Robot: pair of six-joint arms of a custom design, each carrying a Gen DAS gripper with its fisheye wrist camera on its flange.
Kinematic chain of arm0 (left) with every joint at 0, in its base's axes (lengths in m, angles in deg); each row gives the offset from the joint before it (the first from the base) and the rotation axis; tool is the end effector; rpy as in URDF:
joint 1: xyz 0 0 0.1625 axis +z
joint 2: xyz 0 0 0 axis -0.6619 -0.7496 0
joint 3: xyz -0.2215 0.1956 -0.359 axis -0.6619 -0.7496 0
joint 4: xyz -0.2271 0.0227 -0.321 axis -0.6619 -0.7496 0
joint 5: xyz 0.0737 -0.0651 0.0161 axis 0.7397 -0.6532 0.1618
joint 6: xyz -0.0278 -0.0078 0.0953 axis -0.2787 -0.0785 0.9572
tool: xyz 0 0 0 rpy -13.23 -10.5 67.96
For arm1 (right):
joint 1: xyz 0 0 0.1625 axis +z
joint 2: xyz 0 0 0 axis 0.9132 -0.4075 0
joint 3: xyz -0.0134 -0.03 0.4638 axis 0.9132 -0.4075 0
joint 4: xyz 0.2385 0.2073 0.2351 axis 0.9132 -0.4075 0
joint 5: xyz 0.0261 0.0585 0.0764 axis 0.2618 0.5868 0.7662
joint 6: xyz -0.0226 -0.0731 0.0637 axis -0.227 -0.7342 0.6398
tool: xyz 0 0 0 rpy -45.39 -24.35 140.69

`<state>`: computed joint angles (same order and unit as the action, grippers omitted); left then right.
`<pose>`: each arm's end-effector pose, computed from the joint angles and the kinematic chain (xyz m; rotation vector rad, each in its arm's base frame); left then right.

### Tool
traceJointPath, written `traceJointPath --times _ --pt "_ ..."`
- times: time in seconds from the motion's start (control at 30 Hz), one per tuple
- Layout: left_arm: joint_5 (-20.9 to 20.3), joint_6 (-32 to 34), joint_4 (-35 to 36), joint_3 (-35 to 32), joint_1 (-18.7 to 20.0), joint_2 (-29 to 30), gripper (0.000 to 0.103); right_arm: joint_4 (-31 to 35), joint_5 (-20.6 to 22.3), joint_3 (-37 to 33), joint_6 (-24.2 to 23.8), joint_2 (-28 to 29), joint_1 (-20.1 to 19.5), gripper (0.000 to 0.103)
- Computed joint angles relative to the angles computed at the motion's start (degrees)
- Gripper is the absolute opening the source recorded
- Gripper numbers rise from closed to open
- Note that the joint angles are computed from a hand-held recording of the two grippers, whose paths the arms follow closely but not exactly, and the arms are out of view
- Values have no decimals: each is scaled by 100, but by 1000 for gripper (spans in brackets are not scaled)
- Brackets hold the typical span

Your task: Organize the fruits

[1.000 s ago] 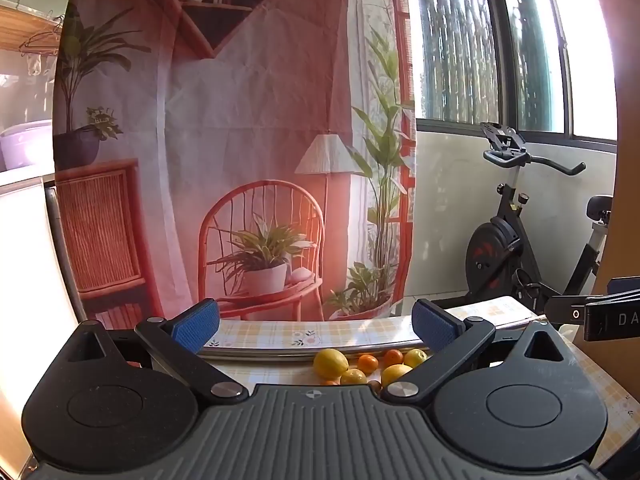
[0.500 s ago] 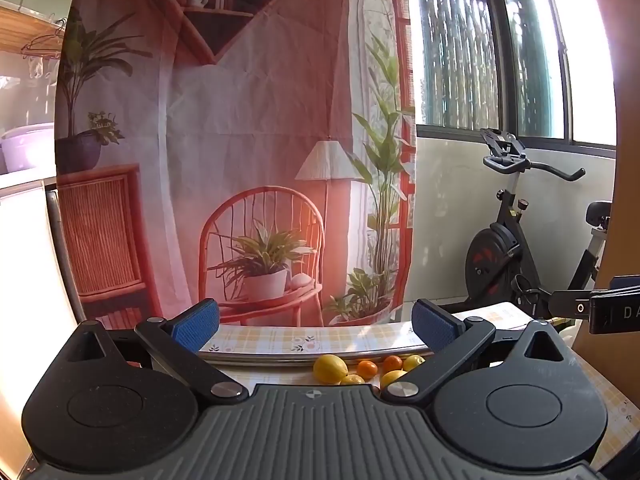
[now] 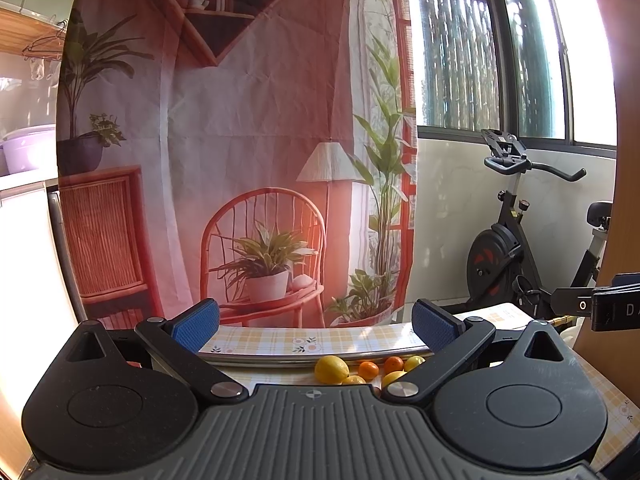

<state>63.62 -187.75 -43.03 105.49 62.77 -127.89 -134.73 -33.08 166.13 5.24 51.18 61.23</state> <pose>-0.2164 -0.3320 0.3191 0.1567 1.6331 -1.4751 0.4316 -0.4252 0.0808 1.0249 -2.3253 1.1785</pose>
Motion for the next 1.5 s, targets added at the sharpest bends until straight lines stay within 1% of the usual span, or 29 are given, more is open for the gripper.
traceJointPath --times 0.2,0.4,0.67,0.9,1.5 --pt "25 45 -5 4 -14 -26 103 -61 4 28 -4 -9 9 103" --pt "11 -90 93 19 -16 22 103 -110 4 55 -25 -23 26 103" --pt "13 -108 67 27 -3 35 103 -141 4 73 -33 -33 32 103" --pt "8 -11 -42 46 -13 23 103 -132 -4 67 -33 -41 37 103" --pt "10 9 -67 53 -16 16 103 -127 -14 60 -35 -52 45 103"
